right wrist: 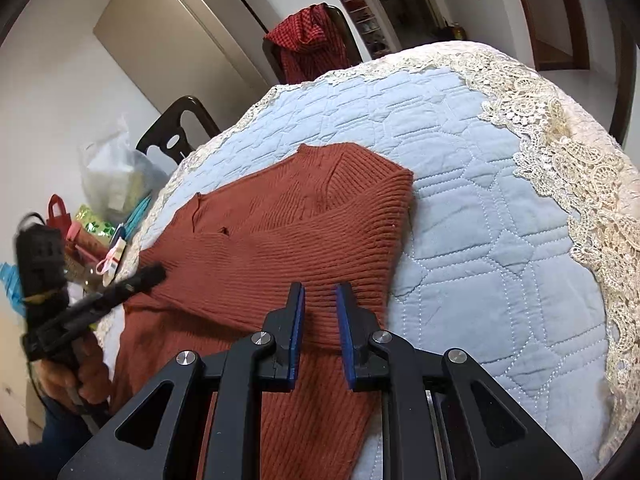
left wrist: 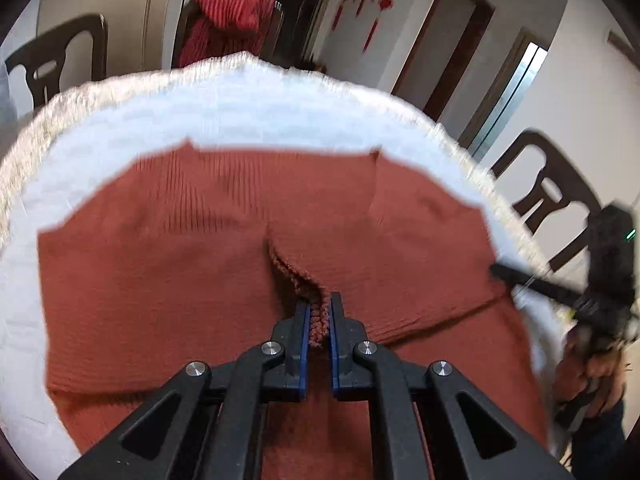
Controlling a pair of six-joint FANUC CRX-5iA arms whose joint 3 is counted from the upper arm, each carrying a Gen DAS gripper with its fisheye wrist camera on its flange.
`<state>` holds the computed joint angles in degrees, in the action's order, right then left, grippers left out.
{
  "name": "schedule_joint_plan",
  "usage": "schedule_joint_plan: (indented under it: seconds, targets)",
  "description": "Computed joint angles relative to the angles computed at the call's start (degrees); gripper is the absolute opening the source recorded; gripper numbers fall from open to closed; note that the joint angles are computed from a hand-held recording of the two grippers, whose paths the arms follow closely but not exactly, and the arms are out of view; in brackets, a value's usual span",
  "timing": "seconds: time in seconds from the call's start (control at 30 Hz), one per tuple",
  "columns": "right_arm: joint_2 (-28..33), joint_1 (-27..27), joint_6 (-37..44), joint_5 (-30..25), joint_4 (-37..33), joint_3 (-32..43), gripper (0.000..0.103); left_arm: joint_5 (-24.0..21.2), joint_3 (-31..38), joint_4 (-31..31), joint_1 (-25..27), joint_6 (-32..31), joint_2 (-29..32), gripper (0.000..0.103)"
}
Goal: Fold small clothes
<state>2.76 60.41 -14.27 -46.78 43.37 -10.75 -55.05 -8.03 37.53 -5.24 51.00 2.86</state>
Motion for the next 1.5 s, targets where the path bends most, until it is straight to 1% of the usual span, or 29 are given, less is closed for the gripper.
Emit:
schedule_joint_plan:
  seconds: [0.03, 0.1, 0.13, 0.23, 0.3, 0.33, 0.4, 0.47, 0.5, 0.53, 0.57, 0.6, 0.67, 0.73, 0.83, 0.9, 0.93, 1.0, 1.07, 1.1, 1.13, 1.17, 1.2, 1.37, 1.47, 1.5]
  targets:
    - [0.0, 0.0, 0.1, -0.2, 0.4, 0.1, 0.017, 1.0, -0.8, 0.4, 0.0, -0.6, -0.5, 0.013]
    - [-0.3, 0.2, -0.3, -1.2, 1.9, -0.2, 0.017, 0.7, -0.5, 0.2, 0.4, 0.3, -1.0, 0.014]
    - [-0.4, 0.1, -0.5, -1.5, 2.3, -0.2, 0.017, 1.3, -0.6, 0.0, 0.6, 0.5, -1.6, 0.014]
    - [0.0, -0.9, 1.0, -3.0, 1.2, 0.8, 0.017, 4.3, -0.7, -2.3, 0.7, 1.9, -3.4, 0.016]
    - [0.2, -1.7, 1.6, -2.8, 1.2, 0.9, 0.017, 4.8, -0.3, -1.0, 0.9, 2.4, -3.6, 0.021]
    - [0.3, -2.1, 1.9, -2.5, 1.2, 1.0, 0.017, 5.2, -0.5, 0.4, 0.9, 1.5, -3.8, 0.022]
    - [1.1, -3.3, 3.6, -2.4, -0.1, 1.9, 0.017, 5.8, -0.2, 1.0, -0.2, 0.2, -3.5, 0.024]
    - [1.9, -4.3, 5.1, -2.3, -2.1, 2.9, 0.017, 4.5, 1.8, -0.9, -1.5, 0.7, -1.4, 0.024]
    - [2.4, -4.9, 5.5, -2.2, -2.9, 3.1, 0.014, 3.3, 3.0, -2.4, -1.8, 1.7, -0.1, 0.024]
    - [2.5, -5.1, 5.4, -1.9, -2.8, 3.0, 0.013, 2.4, 4.9, -5.3, -2.5, 4.5, 1.8, 0.024]
    - [2.5, -5.4, 5.3, -1.6, -2.5, 2.9, 0.013, 2.0, 5.7, -6.7, -2.9, 5.4, 2.9, 0.024]
    - [2.5, -5.3, 5.6, -2.1, -3.0, 3.3, 0.013, 4.1, 4.0, -5.1, -2.9, 3.5, 2.3, 0.024]
    - [2.5, -4.3, 6.4, -4.2, -3.1, 4.1, 0.013, 3.1, 4.3, -6.2, -2.7, 4.2, 1.6, 0.024]
    - [1.9, -2.6, 7.2, -5.6, -2.1, 4.1, 0.013, 2.8, 2.4, -3.5, -1.9, 1.4, -0.2, 0.024]
    - [1.1, 0.2, 8.3, -6.8, -1.9, 3.6, 0.013, 2.5, -1.2, -2.0, -0.9, -2.1, -3.1, 0.024]
    - [1.4, 1.6, 9.6, -8.1, -3.1, 3.9, 0.013, 2.5, -1.1, -4.1, -1.1, -1.0, -2.8, 0.024]
    - [1.8, 1.9, 10.2, -8.9, -4.1, 4.2, 0.013, 3.8, -2.4, -2.7, -1.2, -2.3, -3.1, 0.024]
    - [1.5, 2.0, 8.6, -8.1, -2.6, 2.6, 0.013, 3.4, -1.8, -2.5, -1.0, -1.3, -2.8, 0.024]
    - [1.3, 1.8, 7.6, -8.4, -3.2, 3.0, 0.013, 3.2, -1.8, -3.1, -0.7, -0.1, -3.5, 0.025]
    - [1.5, 2.0, 7.7, -9.3, -3.2, 3.6, 0.015, 3.1, -2.2, -3.4, -0.4, 0.0, -4.2, 0.030]
    - [1.6, 2.3, 7.9, -9.9, -3.2, 4.0, 0.015, 3.1, -3.0, -3.0, 0.2, -0.6, -5.0, 0.034]
    - [1.6, 2.7, 7.9, -10.3, -2.9, 4.1, 0.015, 3.1, -4.2, -2.3, 0.9, -1.5, -6.1, 0.040]
    - [1.2, 3.3, 7.6, -10.2, -2.1, 3.6, 0.015, 3.0, -5.2, -2.2, 1.6, -1.8, -7.1, 0.042]
    - [-1.3, 5.5, 4.0, -8.2, -1.0, 0.9, 0.017, 1.6, -10.4, -2.6, 6.5, -2.0, -12.4, 0.042]
    - [-1.6, 6.9, 2.6, -9.2, -0.4, 0.5, 0.019, 1.7, -13.3, -3.0, 9.0, -1.3, -15.5, 0.042]
    - [-1.8, 7.5, 2.3, -9.5, -0.5, 0.3, 0.022, 1.6, -14.2, -2.9, 9.8, -1.0, -16.3, 0.042]
